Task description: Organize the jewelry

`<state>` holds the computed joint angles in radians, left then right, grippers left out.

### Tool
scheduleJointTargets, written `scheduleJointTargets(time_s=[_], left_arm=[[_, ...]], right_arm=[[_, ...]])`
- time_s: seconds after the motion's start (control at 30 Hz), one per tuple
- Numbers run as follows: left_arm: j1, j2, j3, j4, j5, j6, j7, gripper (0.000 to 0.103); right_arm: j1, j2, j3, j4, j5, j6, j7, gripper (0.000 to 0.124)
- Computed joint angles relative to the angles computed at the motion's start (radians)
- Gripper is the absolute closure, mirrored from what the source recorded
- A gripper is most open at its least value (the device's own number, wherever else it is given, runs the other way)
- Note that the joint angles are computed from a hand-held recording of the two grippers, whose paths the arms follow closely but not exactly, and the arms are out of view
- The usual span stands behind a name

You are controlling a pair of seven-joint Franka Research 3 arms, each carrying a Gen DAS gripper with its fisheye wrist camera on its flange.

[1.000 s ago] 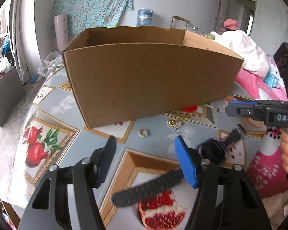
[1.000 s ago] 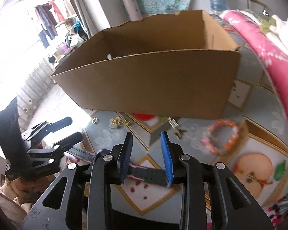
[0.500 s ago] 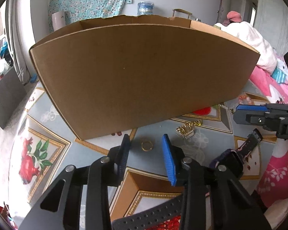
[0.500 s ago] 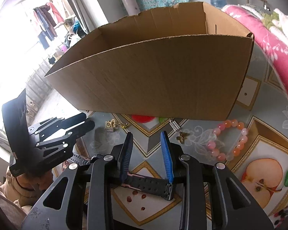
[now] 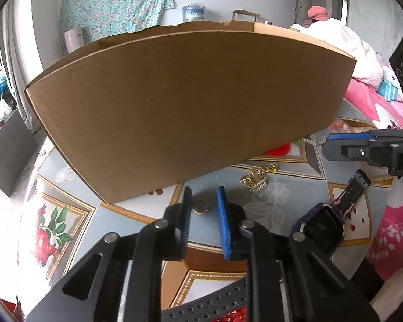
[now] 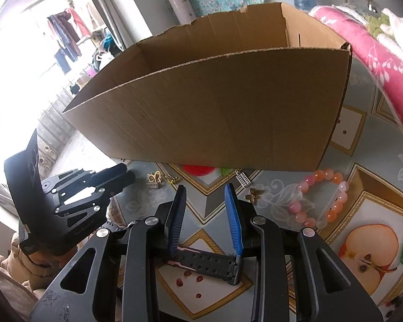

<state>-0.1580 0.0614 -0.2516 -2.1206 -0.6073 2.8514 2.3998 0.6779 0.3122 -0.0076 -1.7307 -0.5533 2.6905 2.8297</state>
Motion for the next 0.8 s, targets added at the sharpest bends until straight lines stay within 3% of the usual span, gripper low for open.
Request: scheduleJointTargets(time_s=[0.2,0.37,0.53,0.7,0.8], left_arm=[[0.002,-0.005,0.001,-0.004,-0.018,-0.001,0.016,0.091],[0.002,-0.022,0.011,-0.019,-0.028,-0.012,0.009,0.092],[-0.006,-0.03,0.023,-0.026,-0.023,-0.013,-0.003,0.092],[-0.008,-0.032,0.027,-0.028,-0.047,-0.013,0.015,0.092],[-0.009,-0.032,0.027,-0.029,-0.068,-0.013,0.03,0.092]], right_arm=[[0.004,-0.008,0.003,-0.002,-0.019,0.0,0.004,0.094],[-0.009,0.019,0.022,0.037,0.028,0.009,-0.081,0.096],[-0.026,0.113,0.05,0.175,0.153,-0.069,-0.282,0.103],[-0.072,0.185,0.108,0.261,0.35,-0.032,-0.494,0.115],[-0.061,0.226,0.103,0.328,0.409,-0.073,-0.567,0.115]])
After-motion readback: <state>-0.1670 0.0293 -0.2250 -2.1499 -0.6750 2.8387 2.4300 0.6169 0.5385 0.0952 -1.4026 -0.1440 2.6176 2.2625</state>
